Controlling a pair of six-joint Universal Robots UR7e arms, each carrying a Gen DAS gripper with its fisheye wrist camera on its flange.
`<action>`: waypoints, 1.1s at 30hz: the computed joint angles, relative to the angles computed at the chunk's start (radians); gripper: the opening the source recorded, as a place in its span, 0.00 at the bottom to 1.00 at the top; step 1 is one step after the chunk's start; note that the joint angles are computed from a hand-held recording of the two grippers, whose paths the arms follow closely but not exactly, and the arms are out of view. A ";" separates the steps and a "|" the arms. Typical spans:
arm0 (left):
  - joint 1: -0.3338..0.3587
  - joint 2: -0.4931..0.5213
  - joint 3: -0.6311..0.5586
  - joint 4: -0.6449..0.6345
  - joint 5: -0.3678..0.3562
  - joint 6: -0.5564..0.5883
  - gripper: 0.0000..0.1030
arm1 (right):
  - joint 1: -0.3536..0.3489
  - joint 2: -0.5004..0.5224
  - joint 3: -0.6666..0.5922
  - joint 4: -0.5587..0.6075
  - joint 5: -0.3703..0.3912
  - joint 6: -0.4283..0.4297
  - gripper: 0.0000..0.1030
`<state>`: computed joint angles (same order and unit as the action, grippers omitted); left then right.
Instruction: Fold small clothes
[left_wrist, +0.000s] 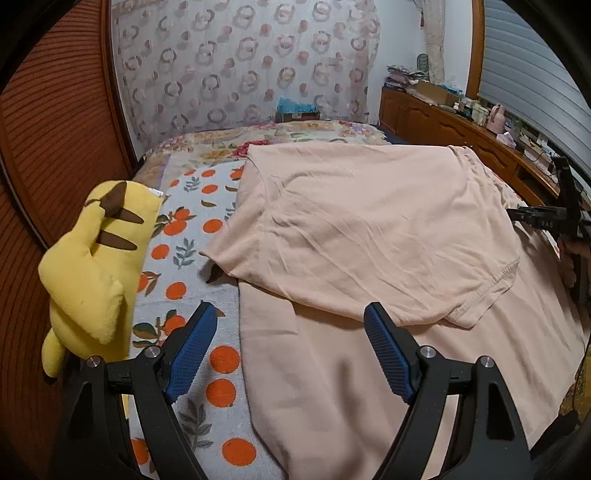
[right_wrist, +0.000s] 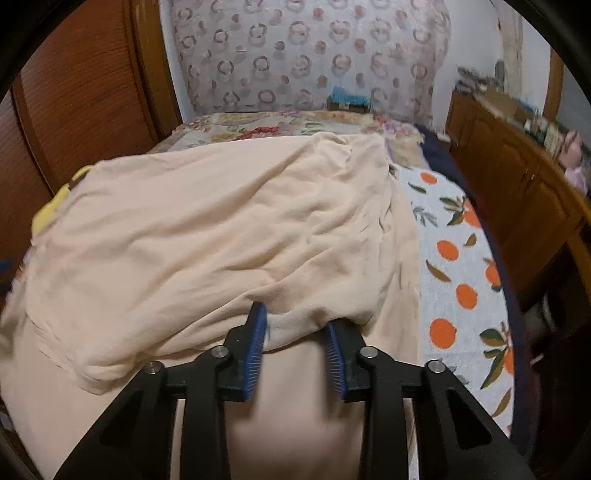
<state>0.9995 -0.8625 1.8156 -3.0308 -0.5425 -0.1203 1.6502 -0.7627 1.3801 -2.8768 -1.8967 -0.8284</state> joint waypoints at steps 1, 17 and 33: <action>0.004 0.000 -0.006 0.007 -0.003 -0.004 0.80 | 0.000 0.002 0.008 -0.019 0.002 -0.012 0.30; 0.096 0.018 -0.164 0.165 -0.033 -0.050 0.62 | -0.011 -0.013 0.038 -0.049 0.024 -0.044 0.30; 0.100 0.027 -0.206 0.163 -0.066 0.033 0.05 | -0.006 -0.021 0.061 -0.076 0.036 -0.088 0.04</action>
<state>1.0996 -0.8357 1.6100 -2.8683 -0.6087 -0.0878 1.6439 -0.7832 1.4409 -2.9527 -1.8607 -0.9160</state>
